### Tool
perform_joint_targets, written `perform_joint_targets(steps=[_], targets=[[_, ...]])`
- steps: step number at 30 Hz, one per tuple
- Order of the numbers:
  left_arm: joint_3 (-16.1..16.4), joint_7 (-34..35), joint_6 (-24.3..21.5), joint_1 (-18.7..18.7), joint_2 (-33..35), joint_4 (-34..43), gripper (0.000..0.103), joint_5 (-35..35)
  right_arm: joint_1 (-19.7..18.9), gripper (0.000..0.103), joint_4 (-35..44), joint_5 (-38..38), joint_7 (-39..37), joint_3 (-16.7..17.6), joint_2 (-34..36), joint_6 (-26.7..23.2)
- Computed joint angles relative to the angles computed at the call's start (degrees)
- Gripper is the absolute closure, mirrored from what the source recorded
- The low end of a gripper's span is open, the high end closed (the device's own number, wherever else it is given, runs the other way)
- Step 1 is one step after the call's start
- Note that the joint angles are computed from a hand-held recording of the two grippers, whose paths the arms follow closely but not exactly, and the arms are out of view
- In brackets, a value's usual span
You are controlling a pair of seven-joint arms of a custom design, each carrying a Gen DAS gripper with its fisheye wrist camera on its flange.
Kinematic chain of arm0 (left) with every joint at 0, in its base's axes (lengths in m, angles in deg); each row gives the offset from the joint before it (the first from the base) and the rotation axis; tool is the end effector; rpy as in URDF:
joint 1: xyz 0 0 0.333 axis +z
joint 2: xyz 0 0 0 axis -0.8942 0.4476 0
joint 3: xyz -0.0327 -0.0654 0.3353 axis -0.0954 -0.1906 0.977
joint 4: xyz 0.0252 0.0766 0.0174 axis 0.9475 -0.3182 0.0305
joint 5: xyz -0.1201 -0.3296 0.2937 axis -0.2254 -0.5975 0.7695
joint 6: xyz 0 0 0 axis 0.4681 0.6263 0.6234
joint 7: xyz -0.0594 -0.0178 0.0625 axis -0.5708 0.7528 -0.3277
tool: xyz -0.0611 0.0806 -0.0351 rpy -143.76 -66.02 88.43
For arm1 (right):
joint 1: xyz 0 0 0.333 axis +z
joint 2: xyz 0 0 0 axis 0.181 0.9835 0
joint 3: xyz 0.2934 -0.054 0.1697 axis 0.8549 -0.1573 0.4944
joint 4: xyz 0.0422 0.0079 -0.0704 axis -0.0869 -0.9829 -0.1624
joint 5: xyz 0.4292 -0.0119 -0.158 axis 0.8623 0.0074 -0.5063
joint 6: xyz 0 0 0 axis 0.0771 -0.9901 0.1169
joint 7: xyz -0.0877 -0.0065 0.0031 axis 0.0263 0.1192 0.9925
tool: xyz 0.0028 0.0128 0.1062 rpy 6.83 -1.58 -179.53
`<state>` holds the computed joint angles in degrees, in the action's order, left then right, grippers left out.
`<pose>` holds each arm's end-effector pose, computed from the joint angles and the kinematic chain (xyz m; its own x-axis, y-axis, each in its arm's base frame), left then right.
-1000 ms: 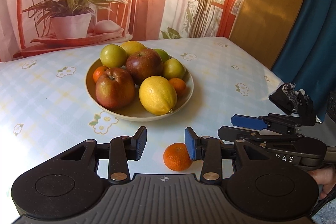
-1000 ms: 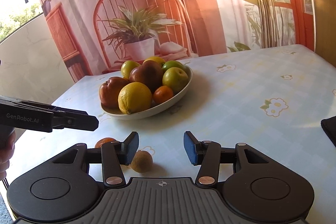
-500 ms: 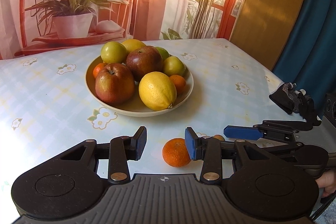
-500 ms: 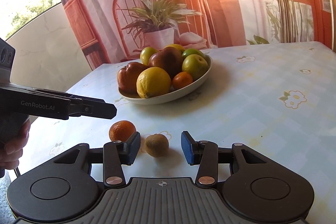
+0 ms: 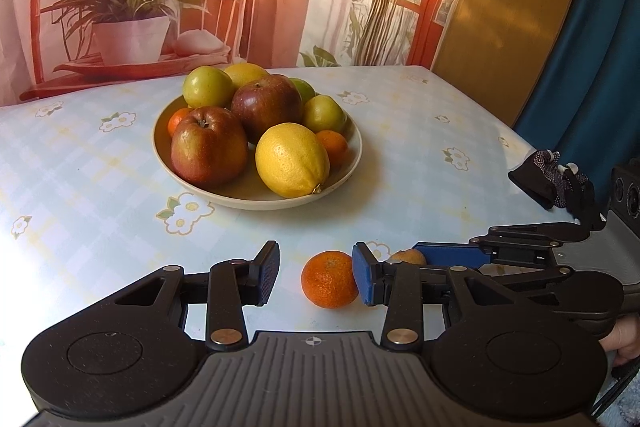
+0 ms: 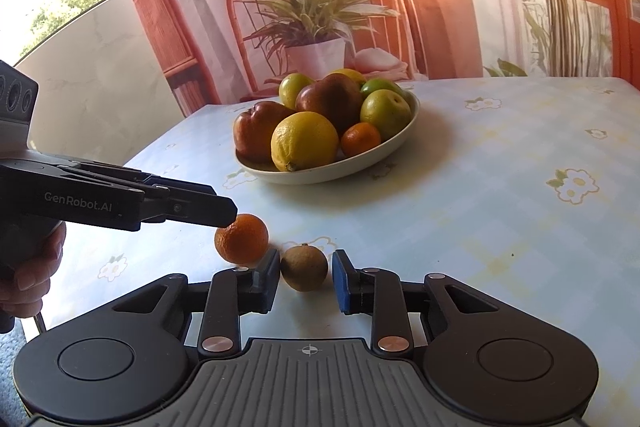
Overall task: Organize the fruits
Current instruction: 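Clamp the small orange with the left gripper while the right gripper approaches the kiwi, then carry the orange onto the plate with the left gripper while the right gripper clamps the kiwi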
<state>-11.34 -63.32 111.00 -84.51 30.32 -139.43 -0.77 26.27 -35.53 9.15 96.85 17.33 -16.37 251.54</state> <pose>0.6057 -0.3333 0.3414 0.0332 -0.9868 0.1585 -0.6825 -0.1383 -0.7177 0.6111 0.5026 0.2831 0.6478 -0.7164 -0.2589 -0.5698 -0.2302 -0.7889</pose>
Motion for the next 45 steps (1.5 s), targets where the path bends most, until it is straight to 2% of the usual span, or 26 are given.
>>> perform_joint_targets(steps=[6, 9, 13, 14, 16, 20, 27, 32, 35, 39, 42, 44, 45], targets=[[0.0, -0.6, 0.1, 0.0, 0.0, -0.1, 0.061, 0.1, 0.0, 0.079, 0.0, 0.0, 0.0, 0.0, 0.0, 0.2], [0.0, -0.7, 0.5, -0.1, 0.1, 0.0, 0.061, 0.2, 0.4, 0.079, -0.6, 0.2, 0.9, -0.6, -0.1, 2.4], [0.0, 0.0, 1.4, -0.1, 0.5, 0.1, 0.058, 0.0, 2.4, 0.079, -1.0, 0.6, 3.6, -3.5, -0.8, 4.4], [0.2, 0.0, 1.6, -0.2, 0.6, 0.2, 0.052, 0.2, 2.9, 0.080, -1.0, 0.6, 4.2, -4.2, -1.0, 4.7], [0.4, -0.2, 1.4, -0.6, 0.7, 0.5, 0.050, 1.0, 3.6, 0.080, -1.1, 0.4, 5.4, -5.2, -1.2, 5.2], [-0.1, 3.4, 0.9, -0.4, 1.5, 0.9, 0.050, -1.8, 4.5, 0.079, -1.0, -0.3, 7.2, -6.6, -1.3, 5.6], [0.2, 10.6, -0.1, -1.1, 3.2, 1.9, 0.050, -8.0, 4.6, 0.079, -0.9, -1.7, 8.8, -7.0, -1.2, 5.3], [1.6, 13.1, 0.1, -2.7, 4.0, 2.4, 0.054, -9.6, 4.6, 0.079, -0.7, -2.2, 9.2, -6.9, -1.2, 4.8], [2.7, 12.8, -0.6, -4.0, 4.0, 2.6, 0.063, -8.5, 4.5, 0.079, -0.7, -2.2, 9.3, -6.9, -1.1, 4.8], [2.8, 12.4, -0.4, -4.0, 3.5, 2.1, 0.064, -8.5, 4.7, 0.079, -0.5, -2.2, 9.5, -7.1, -1.0, 5.0], [3.5, 9.2, -0.4, -4.3, 2.4, 1.6, 0.064, -6.0, 6.1, 0.079, -0.1, -0.7, 10.0, -8.6, -1.4, 4.5], [3.9, 5.2, 0.3, -4.0, 1.4, 1.2, 0.064, -3.0, 4.9, 0.079, 0.8, -1.3, 10.1, -7.1, -1.1, 3.3], [4.2, 2.7, 0.6, -3.8, 0.8, 1.0, 0.064, -1.0, 5.2, 0.079, 1.2, -1.2, 9.8, -7.4, -1.2, 2.9]])
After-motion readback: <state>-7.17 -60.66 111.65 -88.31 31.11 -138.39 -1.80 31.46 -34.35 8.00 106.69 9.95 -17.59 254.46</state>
